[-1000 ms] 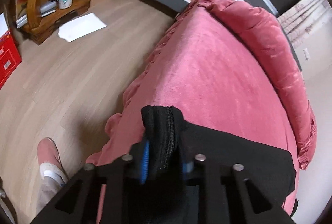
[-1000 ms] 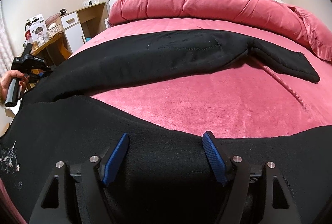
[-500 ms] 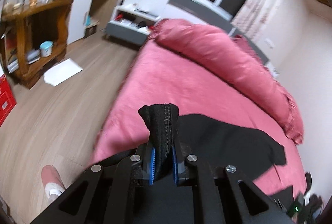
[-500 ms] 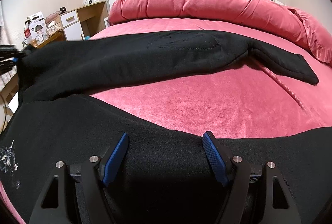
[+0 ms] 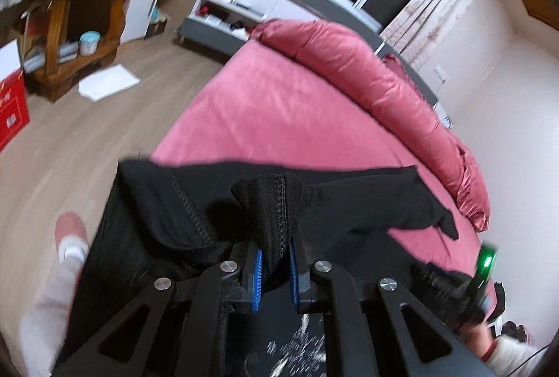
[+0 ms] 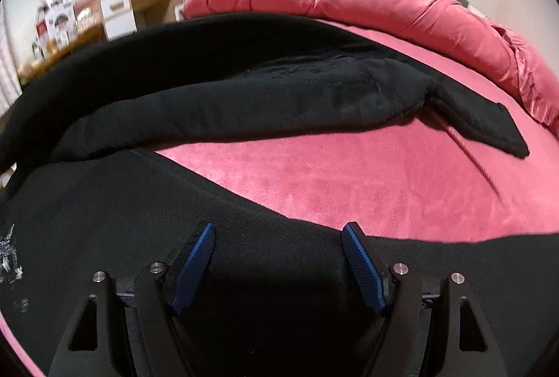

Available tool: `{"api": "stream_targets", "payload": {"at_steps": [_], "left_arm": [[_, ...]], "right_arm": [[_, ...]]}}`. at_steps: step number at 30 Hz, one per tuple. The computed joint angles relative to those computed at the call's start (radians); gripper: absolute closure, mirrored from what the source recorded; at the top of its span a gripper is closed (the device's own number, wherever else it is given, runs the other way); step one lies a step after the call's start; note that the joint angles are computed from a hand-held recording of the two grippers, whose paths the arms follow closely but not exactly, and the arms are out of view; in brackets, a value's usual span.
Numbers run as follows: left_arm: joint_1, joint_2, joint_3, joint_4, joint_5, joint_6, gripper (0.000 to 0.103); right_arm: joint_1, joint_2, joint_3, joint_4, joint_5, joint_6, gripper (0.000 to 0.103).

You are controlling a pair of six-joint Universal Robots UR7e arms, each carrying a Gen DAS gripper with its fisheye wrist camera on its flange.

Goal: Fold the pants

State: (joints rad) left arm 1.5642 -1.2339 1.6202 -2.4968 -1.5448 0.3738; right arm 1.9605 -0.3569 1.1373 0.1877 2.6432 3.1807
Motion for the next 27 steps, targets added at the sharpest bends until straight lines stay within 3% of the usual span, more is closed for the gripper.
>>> {"api": "stream_targets", "payload": {"at_steps": [6,12,16,17,18,20,23,27], "left_arm": [[0.003,0.000,0.024,0.007,0.012,0.036,0.092],[0.009,-0.007,0.028,0.029,0.014,0.044,0.092],[0.004,-0.016,0.033,0.033,0.016,0.047,0.092],[0.002,-0.018,0.032,0.039,0.018,0.049,0.092],[0.001,-0.018,0.029,0.046,0.020,0.048,0.092],[-0.005,-0.016,0.009,0.071,0.031,0.057,0.092],[-0.021,-0.008,-0.031,0.077,0.057,0.091,0.092],[-0.025,0.012,-0.108,0.064,0.033,0.074,0.091]], "right_arm": [[-0.011,-0.112,-0.001,-0.019,-0.211,0.124,0.027],[-0.063,-0.029,-0.282,0.156,-0.345,0.263,0.027],[-0.090,0.089,-0.512,0.312,-0.339,0.397,0.030],[-0.099,0.111,-0.553,0.346,-0.334,0.427,0.041],[-0.106,0.119,-0.571,0.365,-0.341,0.440,0.064],[-0.123,0.103,-0.543,0.369,-0.397,0.443,0.095],[-0.106,0.019,-0.389,0.249,-0.400,0.358,0.095],[-0.062,-0.083,-0.210,0.115,-0.414,0.266,0.095]]}}
